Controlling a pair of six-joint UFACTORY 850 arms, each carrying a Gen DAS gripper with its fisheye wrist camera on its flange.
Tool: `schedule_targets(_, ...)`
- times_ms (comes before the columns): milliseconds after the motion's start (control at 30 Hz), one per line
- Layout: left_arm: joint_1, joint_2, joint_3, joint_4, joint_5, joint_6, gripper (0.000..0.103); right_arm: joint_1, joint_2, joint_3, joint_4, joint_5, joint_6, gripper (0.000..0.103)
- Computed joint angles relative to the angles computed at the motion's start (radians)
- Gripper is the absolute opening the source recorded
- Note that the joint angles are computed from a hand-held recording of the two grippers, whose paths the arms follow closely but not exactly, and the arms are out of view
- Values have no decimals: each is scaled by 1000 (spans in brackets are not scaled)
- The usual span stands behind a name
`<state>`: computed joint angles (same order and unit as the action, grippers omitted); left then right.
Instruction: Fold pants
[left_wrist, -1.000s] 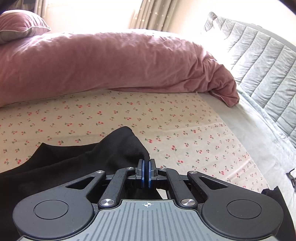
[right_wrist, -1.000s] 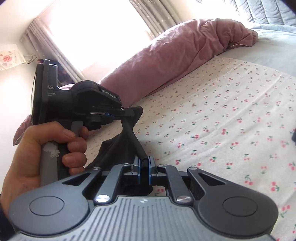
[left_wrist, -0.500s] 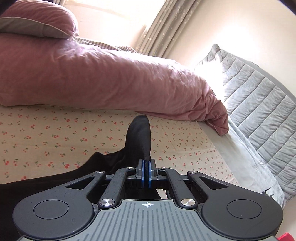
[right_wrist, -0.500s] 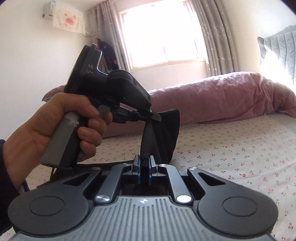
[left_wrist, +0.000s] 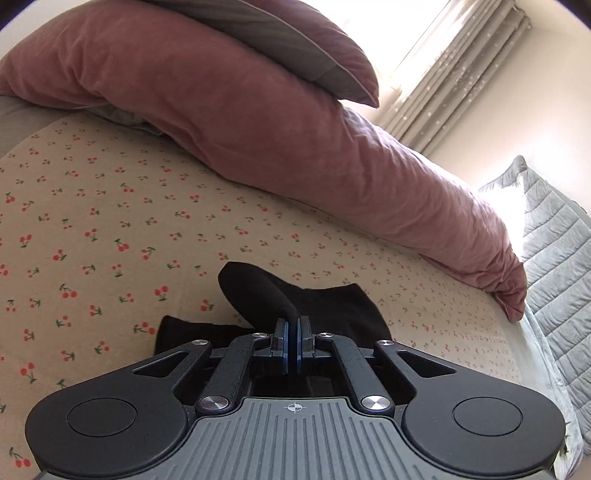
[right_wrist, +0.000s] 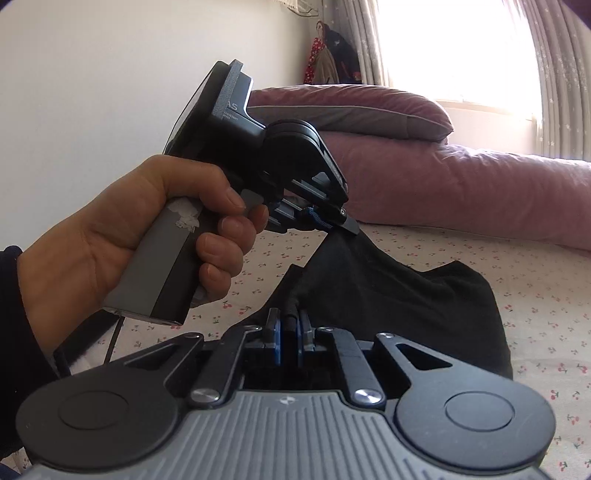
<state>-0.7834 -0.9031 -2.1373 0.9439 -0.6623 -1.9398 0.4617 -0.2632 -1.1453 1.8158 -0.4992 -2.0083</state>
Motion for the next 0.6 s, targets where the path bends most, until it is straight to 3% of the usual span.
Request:
schedule_targets(167, 13, 58, 154, 87, 55, -116, 2, 58, -46, -36, -110, 50, 139, 9)
schedule_targets(267, 8, 96, 246, 161, 75, -237, 2, 52, -66, -48, -166, 49, 185, 9)
schedule_targets(467, 1, 114, 287, 148, 53, -262, 4, 59, -94, -61, -200, 46, 215, 10)
schedule_targets(567, -1, 125, 298, 123, 56, -309, 9, 54, -98, -76, -305, 22, 296, 21)
schedule_targets(600, -2, 134, 307, 121, 57, -335, 9, 46, -104, -95, -371, -10, 346, 33)
